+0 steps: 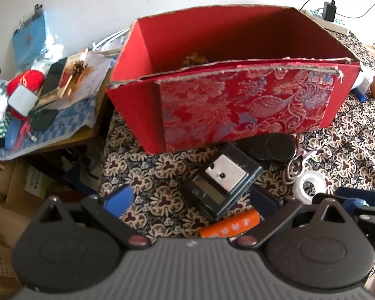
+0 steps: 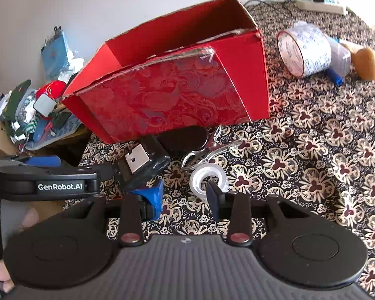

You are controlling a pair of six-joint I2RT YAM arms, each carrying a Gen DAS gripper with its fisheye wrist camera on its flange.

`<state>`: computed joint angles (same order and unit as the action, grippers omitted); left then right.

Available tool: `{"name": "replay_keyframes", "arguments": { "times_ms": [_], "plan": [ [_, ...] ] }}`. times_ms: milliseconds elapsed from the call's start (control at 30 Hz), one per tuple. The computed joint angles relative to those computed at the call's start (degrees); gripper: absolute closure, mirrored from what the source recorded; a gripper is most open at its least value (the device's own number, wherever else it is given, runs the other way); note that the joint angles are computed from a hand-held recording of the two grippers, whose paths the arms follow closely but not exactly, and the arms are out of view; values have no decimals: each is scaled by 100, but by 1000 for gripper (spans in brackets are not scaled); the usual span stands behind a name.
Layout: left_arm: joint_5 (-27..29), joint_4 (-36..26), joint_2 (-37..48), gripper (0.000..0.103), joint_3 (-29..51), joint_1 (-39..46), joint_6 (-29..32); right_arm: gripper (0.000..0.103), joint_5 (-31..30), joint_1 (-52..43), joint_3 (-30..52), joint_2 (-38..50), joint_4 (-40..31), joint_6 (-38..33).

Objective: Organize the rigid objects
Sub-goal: 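Withdraw the right gripper and move it toward the clear tape roll, then grasp the clear tape roll with the right gripper and lift it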

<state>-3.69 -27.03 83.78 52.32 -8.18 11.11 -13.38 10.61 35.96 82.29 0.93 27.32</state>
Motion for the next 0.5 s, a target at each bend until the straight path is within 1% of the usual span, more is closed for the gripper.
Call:
{"name": "replay_keyframes", "arguments": {
  "times_ms": [100, 267, 367, 433, 500],
  "plan": [
    [-54, 16, 148, 4, 69, -80, -41, 82, -421, -204, 67, 177, 27, 53],
    [-53, 15, 363, 4, 180, -180, -57, 83, -499, -303, 139, 358, 108, -61],
    [60, 26, 434, 4, 211, -206, -16, 83, -527, -391, 108, 420, 267, -76],
    [318, 87, 411, 4, 153, -149, 100, 83, -525, -454, 136, 465, 248, -179],
    [801, 155, 328, 4, 42, -14, 273, 83, -481, -505, 89, 465, 320, -197]
  ]
}}
